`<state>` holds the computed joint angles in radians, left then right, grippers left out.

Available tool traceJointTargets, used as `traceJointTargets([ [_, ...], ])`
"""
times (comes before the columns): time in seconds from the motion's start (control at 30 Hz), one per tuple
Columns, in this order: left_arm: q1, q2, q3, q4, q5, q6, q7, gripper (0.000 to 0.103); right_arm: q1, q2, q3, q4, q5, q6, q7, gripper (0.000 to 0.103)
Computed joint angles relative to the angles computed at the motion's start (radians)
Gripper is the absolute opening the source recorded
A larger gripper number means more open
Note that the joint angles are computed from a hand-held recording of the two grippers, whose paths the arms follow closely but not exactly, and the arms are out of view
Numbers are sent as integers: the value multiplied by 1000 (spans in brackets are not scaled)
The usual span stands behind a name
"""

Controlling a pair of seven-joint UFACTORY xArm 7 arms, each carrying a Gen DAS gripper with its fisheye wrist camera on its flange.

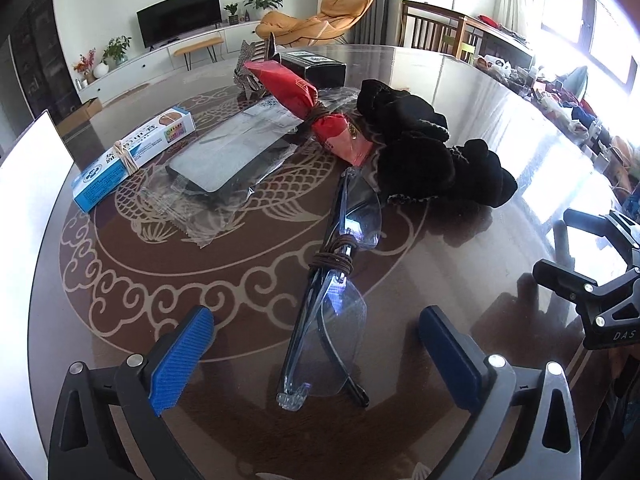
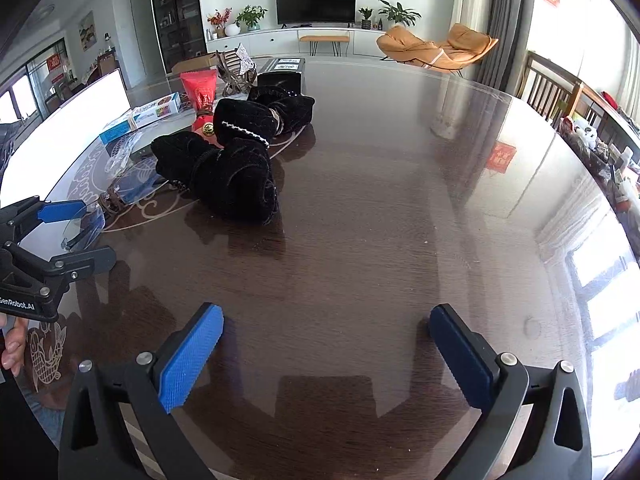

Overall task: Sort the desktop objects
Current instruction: 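Close the left gripper on the safety glasses bridge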

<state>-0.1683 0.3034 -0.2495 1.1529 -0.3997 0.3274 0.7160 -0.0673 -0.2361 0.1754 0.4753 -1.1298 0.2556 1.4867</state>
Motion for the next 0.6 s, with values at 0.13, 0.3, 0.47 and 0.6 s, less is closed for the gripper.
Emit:
traceJointTargets([
  [0.13, -11, 26, 6, 35, 18, 8, -19, 103, 1, 0, 0, 0, 1, 1, -1, 103],
  [0.3, -65, 80, 67, 106, 113, 2, -177, 103, 1, -2, -1, -2, 3, 1, -2, 103],
  [0.47, -64, 93, 121, 117, 203, -25, -352, 103, 1, -1, 1, -1, 4, 2, -2, 103],
  [0.6, -20, 115, 119, 147, 235, -19, -389, 103, 1, -2, 0, -2, 3, 1, -2, 103],
])
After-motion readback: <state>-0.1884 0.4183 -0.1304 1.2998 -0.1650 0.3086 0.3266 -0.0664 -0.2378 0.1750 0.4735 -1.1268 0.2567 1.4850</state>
